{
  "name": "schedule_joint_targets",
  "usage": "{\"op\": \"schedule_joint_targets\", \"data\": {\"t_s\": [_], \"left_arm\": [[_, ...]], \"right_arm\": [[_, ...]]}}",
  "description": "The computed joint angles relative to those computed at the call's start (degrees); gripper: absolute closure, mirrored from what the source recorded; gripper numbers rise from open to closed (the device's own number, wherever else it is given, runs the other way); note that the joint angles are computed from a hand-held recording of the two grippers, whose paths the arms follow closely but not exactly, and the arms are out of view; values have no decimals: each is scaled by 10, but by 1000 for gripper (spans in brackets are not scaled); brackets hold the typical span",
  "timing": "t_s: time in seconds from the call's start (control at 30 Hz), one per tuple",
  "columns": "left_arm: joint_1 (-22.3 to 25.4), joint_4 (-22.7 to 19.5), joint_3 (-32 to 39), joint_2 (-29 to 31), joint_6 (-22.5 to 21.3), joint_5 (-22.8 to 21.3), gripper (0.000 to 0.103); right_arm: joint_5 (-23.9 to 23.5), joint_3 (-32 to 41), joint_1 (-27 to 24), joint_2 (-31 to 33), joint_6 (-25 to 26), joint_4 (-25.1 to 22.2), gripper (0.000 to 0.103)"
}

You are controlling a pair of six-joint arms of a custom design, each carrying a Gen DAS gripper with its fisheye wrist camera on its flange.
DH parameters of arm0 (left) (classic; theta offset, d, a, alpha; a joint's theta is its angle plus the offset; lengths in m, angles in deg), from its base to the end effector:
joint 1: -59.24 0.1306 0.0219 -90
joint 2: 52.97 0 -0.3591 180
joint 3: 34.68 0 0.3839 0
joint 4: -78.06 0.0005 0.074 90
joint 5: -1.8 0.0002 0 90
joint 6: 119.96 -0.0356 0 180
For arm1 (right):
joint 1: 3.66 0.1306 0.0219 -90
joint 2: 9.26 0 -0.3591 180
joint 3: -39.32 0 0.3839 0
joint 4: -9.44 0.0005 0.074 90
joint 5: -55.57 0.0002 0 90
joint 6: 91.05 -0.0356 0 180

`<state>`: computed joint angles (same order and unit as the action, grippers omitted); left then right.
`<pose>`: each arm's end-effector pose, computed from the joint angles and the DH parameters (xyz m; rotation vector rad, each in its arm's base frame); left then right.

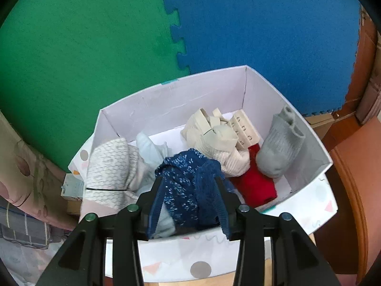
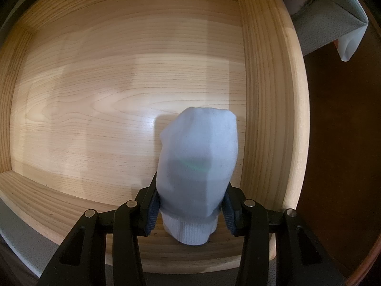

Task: Take underwear out of drawer
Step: 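Open the left tool and drop the underwear into the box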

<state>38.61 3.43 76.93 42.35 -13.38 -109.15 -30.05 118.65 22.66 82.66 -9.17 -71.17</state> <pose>0.4533 -0.1576 0.5044 -0.0426 2.5018 0.2118 0.3620 0.1755 0.2965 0.4948 -3.0681 0.1392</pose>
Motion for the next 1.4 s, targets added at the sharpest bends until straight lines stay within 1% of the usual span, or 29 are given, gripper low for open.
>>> {"op": "schedule_joint_targets", "data": {"t_s": [0.07, 0.13, 0.17, 0.23, 0.47, 0.6, 0.77, 0.83, 0.9, 1.0, 1.03, 1.13, 1.2, 1.27, 1.33, 1.4], "left_arm": [[-1, -3, -1, -11, 3, -2, 61], [0, 3, -7, -25, 2, 4, 60], [1, 4, -9, -31, 2, 8, 55], [2, 4, -11, -42, 0, 14, 48], [-2, -4, -16, -74, 0, 7, 48], [-7, -14, -34, -99, -17, 5, 47], [-14, -27, -84, -147, -47, -25, 47], [-12, -29, -114, -173, -57, -39, 47], [-8, -29, -138, -193, -60, -53, 47], [-5, -39, -179, -225, -57, -87, 47], [-2, -41, -197, -239, -52, -97, 47], [4, -51, -241, -274, -27, -104, 47], [2, -54, -277, -299, 0, -112, 47], [6, -55, -303, -317, 29, -92, 47], [15, -56, -334, -337, 71, -44, 47], [17, -54, -359, -350, 110, -11, 47]], "right_arm": [[0, 1, 0, 1, 0, 0, 61], [1, 0, 0, 0, -1, 0, 61], [1, 0, 0, 0, -1, 0, 61], [2, 2, 1, 1, -3, -1, 61], [2, 3, 2, 2, -4, -2, 61], [4, 4, 4, 2, -7, -3, 61], [3, 6, 6, 2, -9, -4, 61], [4, 7, 6, 3, -9, -5, 61], [4, 7, 6, 3, -9, -5, 61], [4, 8, 5, 3, -8, -5, 61], [4, 9, 4, 3, -8, -6, 61], [4, 10, 4, 3, -8, -5, 61], [6, 4, 8, -4, -12, -4, 61], [6, 4, 9, -5, -14, -4, 61], [10, 2, 11, -9, -16, -3, 61], [9, -3, 13, -15, -17, -3, 61]]}}
